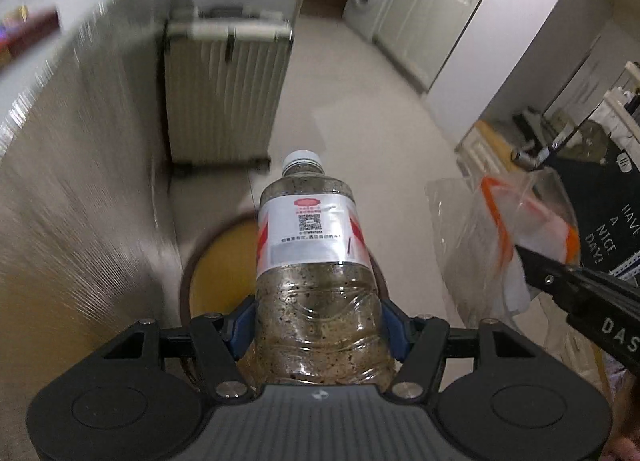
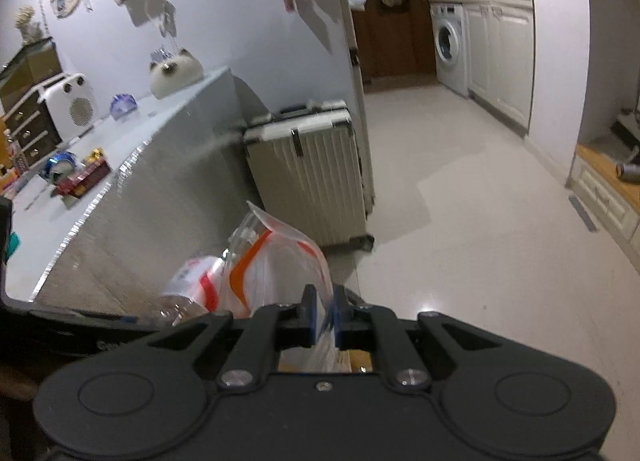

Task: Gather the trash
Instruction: 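Carry the water bottle and plastic bag with both tools over the trash bin, then open both tools to drop the bottle and bag into the bin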

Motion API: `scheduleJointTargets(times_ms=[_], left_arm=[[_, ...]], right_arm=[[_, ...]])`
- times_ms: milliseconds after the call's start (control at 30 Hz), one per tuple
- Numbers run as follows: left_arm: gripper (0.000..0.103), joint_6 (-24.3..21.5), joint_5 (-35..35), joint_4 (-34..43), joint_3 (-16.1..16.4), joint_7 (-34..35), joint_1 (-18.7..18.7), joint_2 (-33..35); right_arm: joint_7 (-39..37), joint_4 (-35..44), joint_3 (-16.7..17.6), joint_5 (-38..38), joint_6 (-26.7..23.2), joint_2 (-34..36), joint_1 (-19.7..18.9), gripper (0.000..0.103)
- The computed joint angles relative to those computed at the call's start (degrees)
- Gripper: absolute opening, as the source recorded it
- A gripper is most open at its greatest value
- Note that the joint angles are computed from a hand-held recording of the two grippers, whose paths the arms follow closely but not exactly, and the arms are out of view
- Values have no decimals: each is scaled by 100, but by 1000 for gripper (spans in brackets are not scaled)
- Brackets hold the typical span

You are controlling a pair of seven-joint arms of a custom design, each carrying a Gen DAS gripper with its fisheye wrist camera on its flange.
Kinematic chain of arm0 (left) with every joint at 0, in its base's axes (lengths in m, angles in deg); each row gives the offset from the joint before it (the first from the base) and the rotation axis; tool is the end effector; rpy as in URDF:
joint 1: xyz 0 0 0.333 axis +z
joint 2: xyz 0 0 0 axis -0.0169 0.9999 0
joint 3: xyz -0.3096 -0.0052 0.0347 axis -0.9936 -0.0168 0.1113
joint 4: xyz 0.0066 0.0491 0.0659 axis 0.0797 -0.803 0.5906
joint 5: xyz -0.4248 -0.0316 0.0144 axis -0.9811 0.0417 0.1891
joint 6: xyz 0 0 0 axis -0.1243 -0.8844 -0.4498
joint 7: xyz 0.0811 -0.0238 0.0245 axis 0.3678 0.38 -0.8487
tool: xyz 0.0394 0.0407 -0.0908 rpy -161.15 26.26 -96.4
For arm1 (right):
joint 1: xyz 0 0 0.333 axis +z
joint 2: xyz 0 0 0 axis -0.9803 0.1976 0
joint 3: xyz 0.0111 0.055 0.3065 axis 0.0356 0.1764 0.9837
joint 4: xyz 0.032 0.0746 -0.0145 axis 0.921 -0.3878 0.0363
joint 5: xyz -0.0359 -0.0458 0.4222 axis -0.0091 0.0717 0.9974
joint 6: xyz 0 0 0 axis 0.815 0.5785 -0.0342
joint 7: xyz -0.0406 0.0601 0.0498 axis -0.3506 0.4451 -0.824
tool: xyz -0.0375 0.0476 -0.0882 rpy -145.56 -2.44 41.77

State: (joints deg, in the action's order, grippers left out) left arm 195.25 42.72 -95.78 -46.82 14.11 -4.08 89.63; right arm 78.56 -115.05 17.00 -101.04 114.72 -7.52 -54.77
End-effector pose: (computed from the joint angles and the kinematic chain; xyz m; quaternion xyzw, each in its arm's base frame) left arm 0.6481 -0.1550 0.5368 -0.5885 0.7538 -0.2883 0.0481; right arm 0.5592 0.3343 0.5360 -0.5792 0.6951 -0.2385 0.3528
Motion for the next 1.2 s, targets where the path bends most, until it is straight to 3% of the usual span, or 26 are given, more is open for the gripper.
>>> scheduleJointTargets(times_ms=[200,600,733,1100,1200], left_arm=[[64,-853,175,801,6,-534,127,803],[68,-897,634,1194,-114,-825,212,1156],[92,-827,890,1344,-91,-1165,151,1275],[103,-919,1521,1425,-42,-1418,78,1323],[103,-1012,1764,1489,-14,-1478,28,1368]], right_arm=[[-354,239,-95,487,-48,388,39,8],[-990,830,-478,1268,167,1195,295,8],[-1312,1044,-572,1576,182,1432,370,8],[-2100,1410,-681,2429,306,1906,439,9],[-2255,1531,-741,2650,381,2073,482,15]])
